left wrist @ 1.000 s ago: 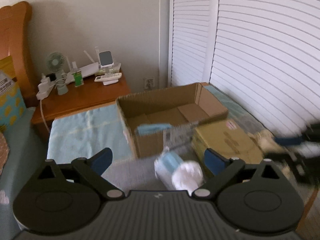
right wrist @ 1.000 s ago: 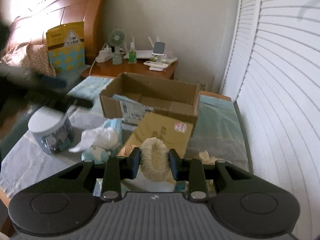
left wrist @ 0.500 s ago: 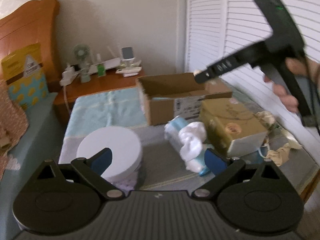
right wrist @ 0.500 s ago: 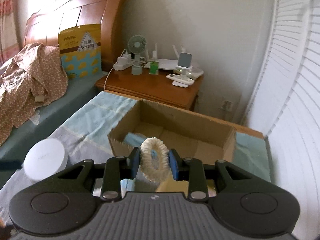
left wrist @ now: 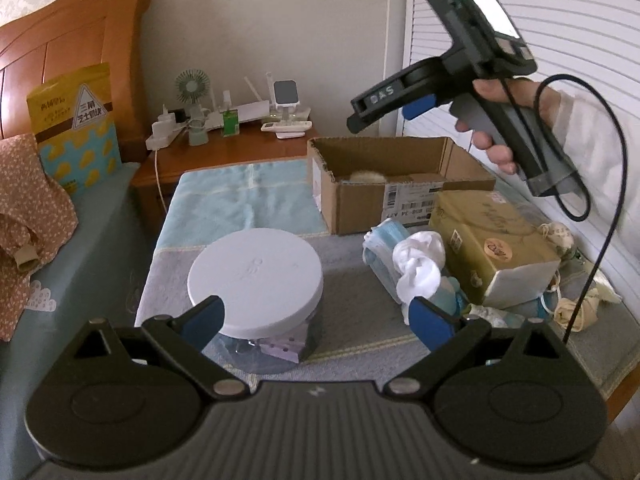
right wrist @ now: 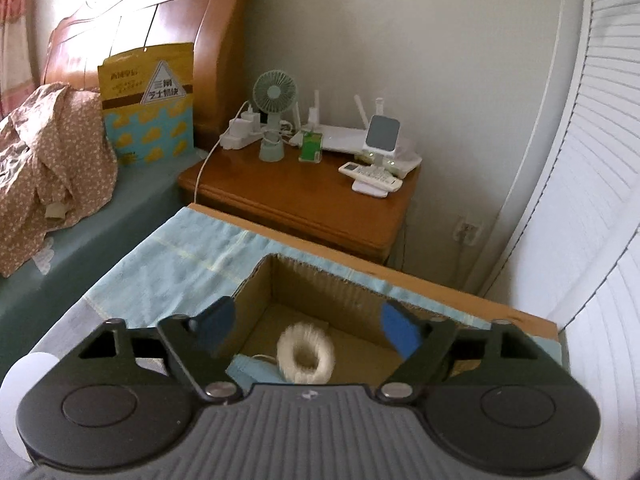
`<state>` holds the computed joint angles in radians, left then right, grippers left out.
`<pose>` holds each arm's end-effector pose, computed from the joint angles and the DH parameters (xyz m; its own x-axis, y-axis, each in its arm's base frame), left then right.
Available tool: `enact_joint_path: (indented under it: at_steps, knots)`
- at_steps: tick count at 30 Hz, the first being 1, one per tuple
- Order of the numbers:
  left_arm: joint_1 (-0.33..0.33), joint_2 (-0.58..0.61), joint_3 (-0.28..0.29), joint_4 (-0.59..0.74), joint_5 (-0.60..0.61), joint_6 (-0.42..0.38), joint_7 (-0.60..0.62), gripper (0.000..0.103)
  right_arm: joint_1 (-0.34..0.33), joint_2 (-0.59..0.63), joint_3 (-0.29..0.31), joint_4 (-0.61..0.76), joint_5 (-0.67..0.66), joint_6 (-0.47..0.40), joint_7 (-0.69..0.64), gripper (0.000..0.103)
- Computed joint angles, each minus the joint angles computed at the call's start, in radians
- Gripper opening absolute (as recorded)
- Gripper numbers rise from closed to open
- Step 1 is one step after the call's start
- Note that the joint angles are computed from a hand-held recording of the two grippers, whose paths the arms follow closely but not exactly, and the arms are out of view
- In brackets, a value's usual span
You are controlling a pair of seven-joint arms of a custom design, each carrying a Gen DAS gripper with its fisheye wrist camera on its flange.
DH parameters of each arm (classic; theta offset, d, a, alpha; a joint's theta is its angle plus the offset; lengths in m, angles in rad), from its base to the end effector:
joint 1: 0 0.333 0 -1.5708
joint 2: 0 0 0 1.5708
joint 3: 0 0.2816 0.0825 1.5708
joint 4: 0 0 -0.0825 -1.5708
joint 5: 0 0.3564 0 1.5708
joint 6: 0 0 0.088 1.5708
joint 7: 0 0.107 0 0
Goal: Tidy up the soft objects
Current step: 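Move the right gripper toward the cream drawstring pouch while the left approaches the patterned sachet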
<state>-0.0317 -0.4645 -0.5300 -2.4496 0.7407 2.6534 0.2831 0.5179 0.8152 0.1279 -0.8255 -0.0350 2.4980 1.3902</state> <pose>0.3645 -0.2682 0.4843 0.1286 -0.9917 0.0044 -0.6134 -0.0830 -0.7854 0.6351 0.4188 0.5223 0.6616 -0.7456 0.0790 -0.4481 -0.4777 -0.7557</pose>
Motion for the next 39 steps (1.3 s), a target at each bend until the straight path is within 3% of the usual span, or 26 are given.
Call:
enact_joint_path:
  at_steps: [5, 14, 22, 26, 28, 36, 39]
  knots:
    - [-0.021, 0.017, 0.019, 0.004, -0.03, 0.006, 0.021, 0.098, -0.036, -0.174, 0.015, -0.282, 0.007, 0.125, 0.007, 0.102]
    - [-0.028, 0.021, 0.012, -0.005, -0.037, 0.053, 0.055, 0.098, -0.109, -0.492, 0.056, -0.754, 0.005, 0.312, 0.018, 0.103]
    - [-0.067, 0.055, 0.033, -0.013, -0.094, 0.129, 0.174, 0.098, -0.09, -0.745, -0.01, -1.132, -0.189, 0.472, 0.245, 0.103]
    - [-0.079, 0.066, 0.042, -0.04, -0.155, 0.215, 0.227, 0.098, -0.113, -0.848, -0.02, -1.284, -0.344, 0.509, 0.41, 0.103]
    - [-0.058, 0.067, 0.017, -0.042, -0.167, 0.236, 0.234, 0.098, -0.14, -0.896, -0.011, -1.351, -0.406, 0.519, 0.49, 0.103]
    - [0.006, 0.12, -0.08, 0.035, -0.079, 0.169, 0.218, 0.102, -0.236, -1.045, 0.029, -1.554, -0.525, 0.508, 0.653, 0.103]
    - [-0.008, 0.166, -0.076, 0.076, -0.017, 0.136, 0.2, 0.102, -0.27, -1.073, 0.051, -1.591, -0.561, 0.494, 0.699, 0.103]
